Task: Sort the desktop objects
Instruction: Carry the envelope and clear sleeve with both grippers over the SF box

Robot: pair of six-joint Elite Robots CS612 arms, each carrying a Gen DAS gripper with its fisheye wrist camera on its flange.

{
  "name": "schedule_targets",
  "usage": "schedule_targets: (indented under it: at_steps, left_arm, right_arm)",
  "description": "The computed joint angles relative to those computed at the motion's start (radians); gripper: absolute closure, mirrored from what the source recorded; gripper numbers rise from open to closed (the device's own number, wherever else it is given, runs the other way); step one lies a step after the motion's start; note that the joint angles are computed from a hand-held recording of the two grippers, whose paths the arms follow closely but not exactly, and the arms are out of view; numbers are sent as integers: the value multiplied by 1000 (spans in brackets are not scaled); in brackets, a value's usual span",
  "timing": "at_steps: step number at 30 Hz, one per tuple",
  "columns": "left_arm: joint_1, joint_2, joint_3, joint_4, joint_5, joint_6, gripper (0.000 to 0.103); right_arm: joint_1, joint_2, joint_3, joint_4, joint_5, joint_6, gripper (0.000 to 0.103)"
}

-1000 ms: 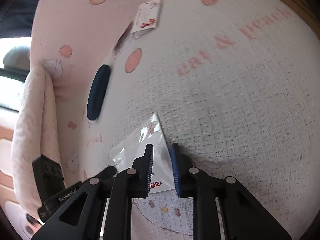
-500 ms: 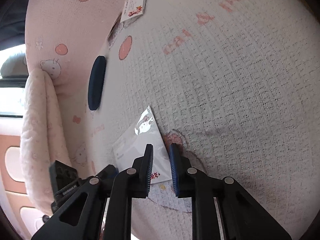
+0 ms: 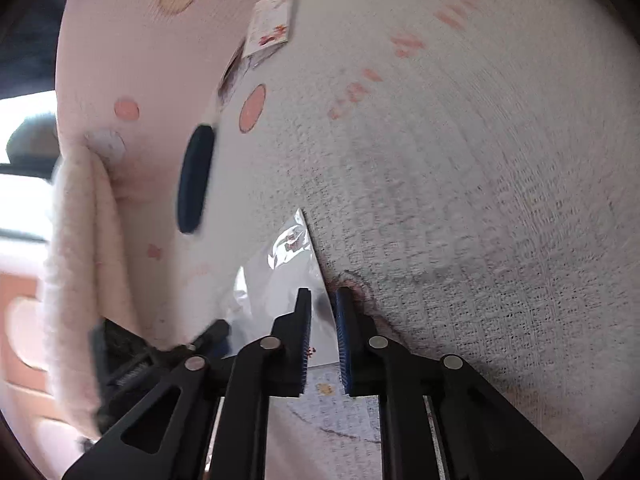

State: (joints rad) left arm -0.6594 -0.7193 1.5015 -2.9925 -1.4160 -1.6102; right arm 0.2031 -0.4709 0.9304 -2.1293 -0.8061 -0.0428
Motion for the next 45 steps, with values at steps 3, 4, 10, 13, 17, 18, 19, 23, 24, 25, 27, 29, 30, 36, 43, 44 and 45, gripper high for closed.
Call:
schedule_targets:
  at_steps: [3, 4, 10, 13, 17, 18, 19, 23, 24, 25, 27, 29, 30, 36, 43, 44, 45]
  left_arm:
    - [-7, -9, -12, 56, 22, 19, 81]
    - [-10, -13, -14, 70, 32, 26, 81]
    - [-23, -38, -1, 59, 88, 60, 89]
    - [-26, -45, -7, 50, 105, 75, 90]
    - [-36, -52, -25, 42, 150, 102, 94]
    - [-37, -53, -31, 35, 157, 113, 94]
    - [-37, -53, -37, 31, 158, 125, 94]
    - [-41, -51, -63, 3, 167, 147, 94]
    - [-43, -50, -73, -2, 170, 151, 94]
    - [-44, -49, -82, -7, 174, 155, 94]
    - [-48, -44, -108, -14, 182, 176, 94]
    - [-52, -39, -142, -9, 195, 207, 94]
    - [-54, -35, -159, -6, 198, 222, 94]
    - [-54, 6, -293, 8, 188, 307, 94]
    - [-59, 97, -515, 114, 140, 382, 94]
    - [-60, 115, -553, 132, 129, 389, 94]
    - [-61, 135, -596, 153, 116, 394, 94]
  right_arm:
    - [29, -30, 19, -50, -147, -68, 94]
    - [35, -38, 26, -66, -180, -85, 94]
    - [25, -66, 58, -116, -154, -63, 94]
    - [16, -87, 81, -150, -134, -41, 94]
    - [8, -131, 127, -224, -145, -33, 94]
    - [7, -139, 132, -238, -149, -28, 94]
    - [5, -146, 137, -251, -150, -25, 94]
    - [-16, -182, 171, -305, -126, -10, 94]
    - [-22, -191, 180, -326, -119, -3, 94]
    - [-26, -198, 186, -342, -119, 2, 94]
    - [-32, -213, 196, -372, -131, 8, 94]
    - [-39, -226, 203, -401, -139, 12, 94]
    - [-44, -231, 204, -418, -139, 20, 94]
    - [-81, -251, 197, -481, -132, 76, 94]
    - [-125, -255, 157, -527, -160, 117, 94]
    - [-133, -255, 153, -531, -168, 123, 94]
    - [-141, -254, 150, -529, -175, 125, 94]
